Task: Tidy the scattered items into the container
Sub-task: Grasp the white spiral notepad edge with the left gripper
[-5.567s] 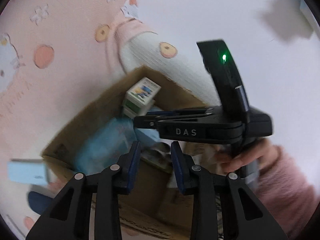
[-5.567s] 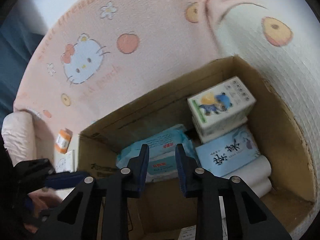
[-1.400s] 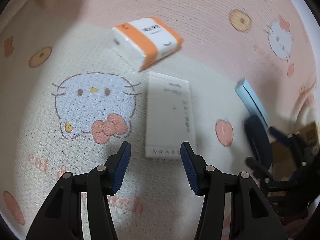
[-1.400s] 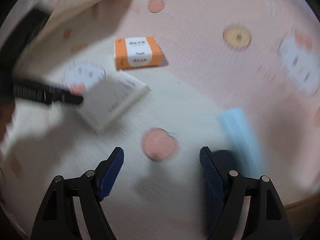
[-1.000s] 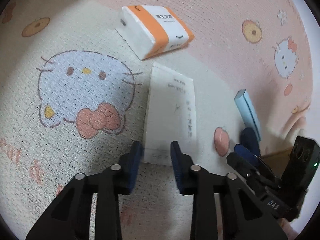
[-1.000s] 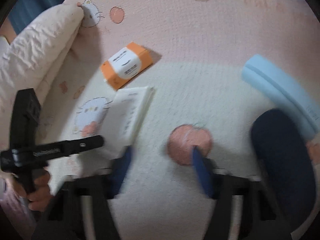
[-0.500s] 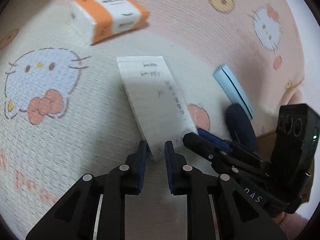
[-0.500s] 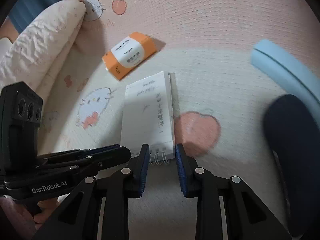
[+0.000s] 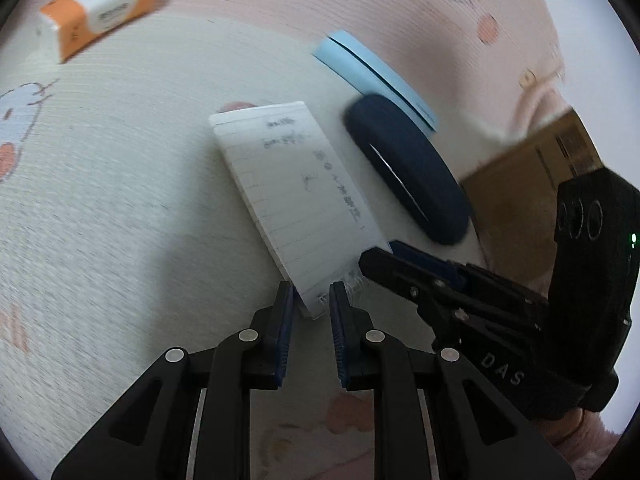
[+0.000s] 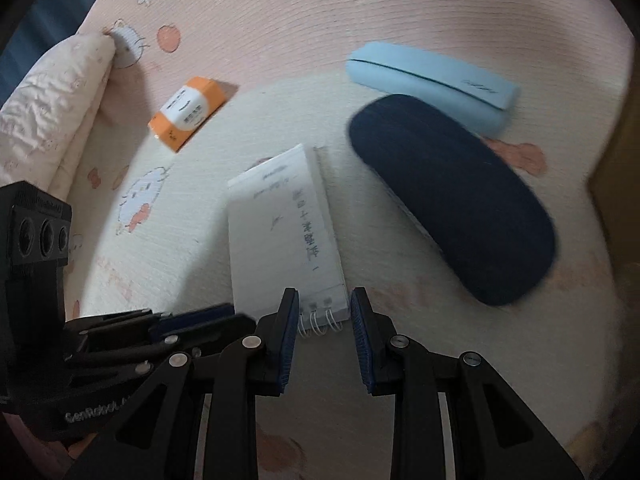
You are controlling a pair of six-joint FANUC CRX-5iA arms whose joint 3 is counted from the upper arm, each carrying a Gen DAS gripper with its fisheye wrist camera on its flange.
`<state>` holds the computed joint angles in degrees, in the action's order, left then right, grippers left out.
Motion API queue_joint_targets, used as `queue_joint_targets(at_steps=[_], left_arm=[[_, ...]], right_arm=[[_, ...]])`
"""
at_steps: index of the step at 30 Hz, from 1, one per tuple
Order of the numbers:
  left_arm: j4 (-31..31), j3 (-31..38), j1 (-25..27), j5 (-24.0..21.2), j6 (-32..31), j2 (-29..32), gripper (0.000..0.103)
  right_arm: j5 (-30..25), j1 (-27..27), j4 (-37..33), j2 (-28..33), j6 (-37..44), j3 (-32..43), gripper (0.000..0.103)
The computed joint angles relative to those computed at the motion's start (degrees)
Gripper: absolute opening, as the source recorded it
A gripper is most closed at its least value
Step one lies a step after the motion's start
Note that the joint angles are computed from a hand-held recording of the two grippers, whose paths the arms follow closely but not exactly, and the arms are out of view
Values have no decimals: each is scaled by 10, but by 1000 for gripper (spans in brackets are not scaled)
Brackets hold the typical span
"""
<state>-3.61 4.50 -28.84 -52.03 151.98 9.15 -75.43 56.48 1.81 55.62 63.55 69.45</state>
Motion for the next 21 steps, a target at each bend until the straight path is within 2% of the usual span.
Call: queue_joint_targets(at_steps=[5, 9, 13, 16, 18, 20, 21], left_arm=[[40, 17, -12, 23, -44, 30, 21], [13, 76, -33, -12, -61, 66, 21], [1, 123, -45, -55, -90, 93, 21], [-2, 131, -46, -67, -102, 91, 22], [-32, 146, -50, -91, -94, 86, 25], [-68, 161, -53, -116, -83, 83, 39], [-92, 169, -55, -129, -76, 81, 40]], right_arm=[[44, 5, 52, -56, -28, -103, 25], [80, -2, 54, -106, -83, -182, 25], [123, -12, 24, -159, -123, -257, 25], [129, -13, 12, -174, -126, -276, 25], [119, -13, 4, -170, -122, -268, 25], [104, -16, -9, -159, -116, -251, 25], [95, -17, -14, -153, -114, -241, 25]])
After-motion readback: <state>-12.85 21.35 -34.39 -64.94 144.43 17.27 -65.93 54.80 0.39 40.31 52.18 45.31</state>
